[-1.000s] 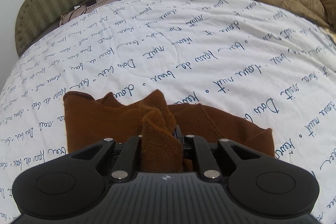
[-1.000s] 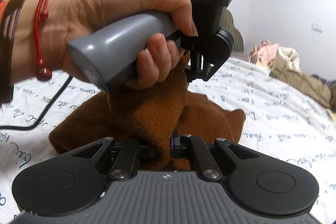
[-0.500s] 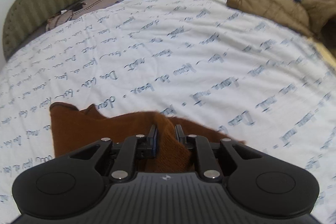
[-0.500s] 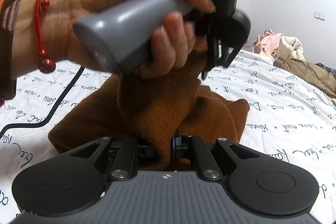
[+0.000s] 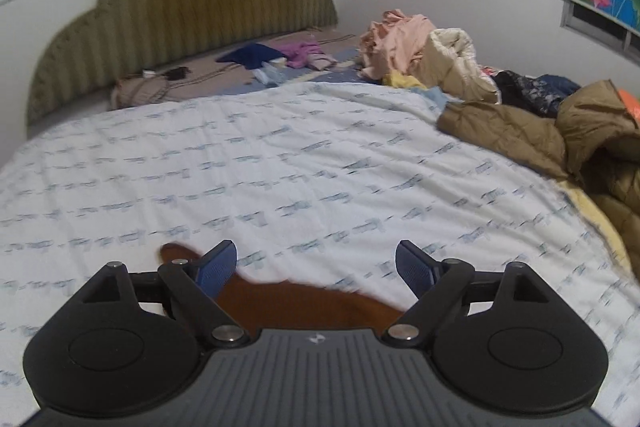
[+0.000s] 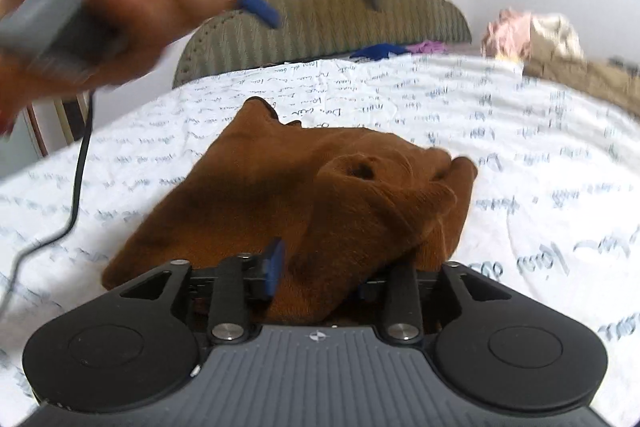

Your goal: Fold small clothes

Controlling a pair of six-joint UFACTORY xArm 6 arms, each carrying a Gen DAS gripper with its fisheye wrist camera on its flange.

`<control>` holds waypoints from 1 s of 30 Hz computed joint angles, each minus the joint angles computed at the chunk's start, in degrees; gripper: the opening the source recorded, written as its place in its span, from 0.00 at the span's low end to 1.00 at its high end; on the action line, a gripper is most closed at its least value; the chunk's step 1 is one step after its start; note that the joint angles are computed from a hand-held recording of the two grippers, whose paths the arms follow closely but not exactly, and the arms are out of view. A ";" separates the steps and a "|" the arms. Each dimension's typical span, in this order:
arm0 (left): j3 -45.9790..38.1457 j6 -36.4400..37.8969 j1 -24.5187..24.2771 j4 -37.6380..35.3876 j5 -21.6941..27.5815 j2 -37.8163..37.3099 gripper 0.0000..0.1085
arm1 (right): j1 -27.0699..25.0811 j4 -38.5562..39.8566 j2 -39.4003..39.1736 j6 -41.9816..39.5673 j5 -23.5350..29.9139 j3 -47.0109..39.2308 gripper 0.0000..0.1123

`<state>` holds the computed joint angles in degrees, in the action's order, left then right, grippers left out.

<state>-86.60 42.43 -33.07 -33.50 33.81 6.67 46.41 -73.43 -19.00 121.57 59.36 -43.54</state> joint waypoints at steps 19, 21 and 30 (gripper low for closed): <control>31.35 26.43 9.69 -14.03 -10.51 -15.51 0.81 | -10.05 -14.26 -18.56 36.80 -18.08 16.96 0.20; 30.25 25.15 10.81 -13.81 -8.33 -15.04 0.81 | -10.00 -14.63 -19.09 38.67 -18.50 18.04 0.17; 31.00 26.55 11.74 -14.29 -8.53 -15.55 0.81 | -7.95 -13.87 -20.57 35.67 -21.34 19.36 0.15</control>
